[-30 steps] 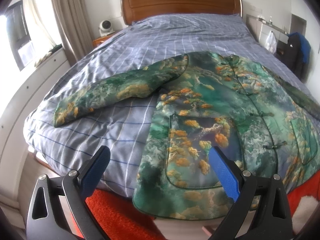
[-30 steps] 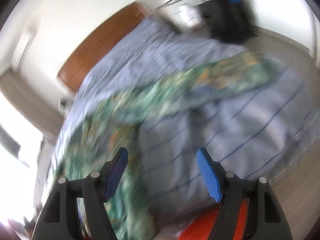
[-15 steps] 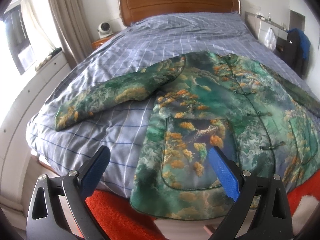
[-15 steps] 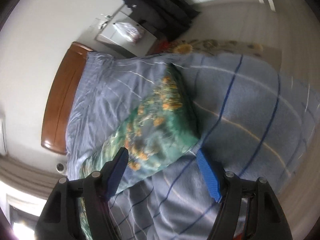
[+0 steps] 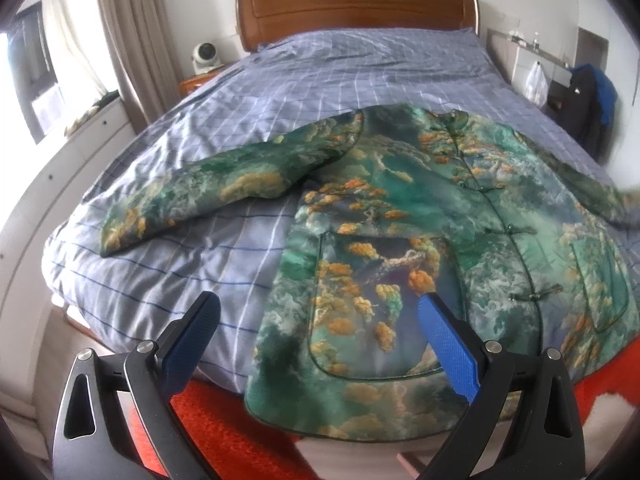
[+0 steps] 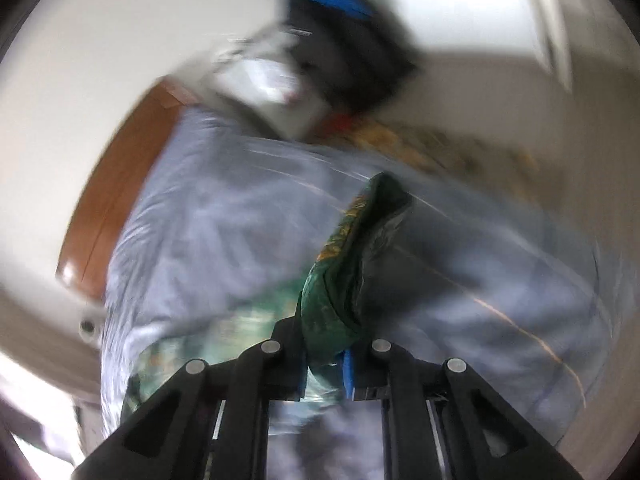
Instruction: Fold large clothes
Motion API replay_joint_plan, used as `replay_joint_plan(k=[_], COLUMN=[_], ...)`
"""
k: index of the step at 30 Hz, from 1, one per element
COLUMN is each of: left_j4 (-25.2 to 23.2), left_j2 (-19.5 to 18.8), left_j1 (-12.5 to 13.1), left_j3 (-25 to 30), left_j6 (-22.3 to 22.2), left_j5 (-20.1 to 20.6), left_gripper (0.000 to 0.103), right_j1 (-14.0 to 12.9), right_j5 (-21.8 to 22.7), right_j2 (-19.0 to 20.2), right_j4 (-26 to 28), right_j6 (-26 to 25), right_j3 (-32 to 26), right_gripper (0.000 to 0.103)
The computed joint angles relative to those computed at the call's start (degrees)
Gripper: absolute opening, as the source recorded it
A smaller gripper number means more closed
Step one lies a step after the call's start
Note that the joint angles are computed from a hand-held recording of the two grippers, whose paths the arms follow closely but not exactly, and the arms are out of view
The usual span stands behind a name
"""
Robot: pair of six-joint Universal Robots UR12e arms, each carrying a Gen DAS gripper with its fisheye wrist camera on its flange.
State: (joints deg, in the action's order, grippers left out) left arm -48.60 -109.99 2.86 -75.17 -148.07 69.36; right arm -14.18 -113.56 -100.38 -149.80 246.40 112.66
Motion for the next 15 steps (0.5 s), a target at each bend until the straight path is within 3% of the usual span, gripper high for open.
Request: replay_joint_plan(k=[4,8,12,15], left_j4=[-0.68,-0.51,0.44,0.39], left_j2=[0.10,0.37,0.43,0.10], left_j1=[0.39,1.20,2.20,2.85], left_j3=[-0.39,-0.90,-1.25,-0.98], left_j6=[-0.35,-1.47,-3.27,-5.11], left_j5=[-1.93,-3.69,-4.19,-4.19], left_gripper=[0.099,0.099,0.099,0.099], right_j1=[4.52,9.68,13.45,15.86], right_j5=[-2.07,0.90,4.67,6.01], right_j2=[6.73,17.62,28.72,36.37], right_j4=[-2.17,-2.49,1.58,6.02], right_j6=[-14.30,-27.86,-36.17,-38.26], right_j3=[-12.80,-29.31,-44.22,-53.43], right_gripper=[0.013,0.013,0.013,0.013])
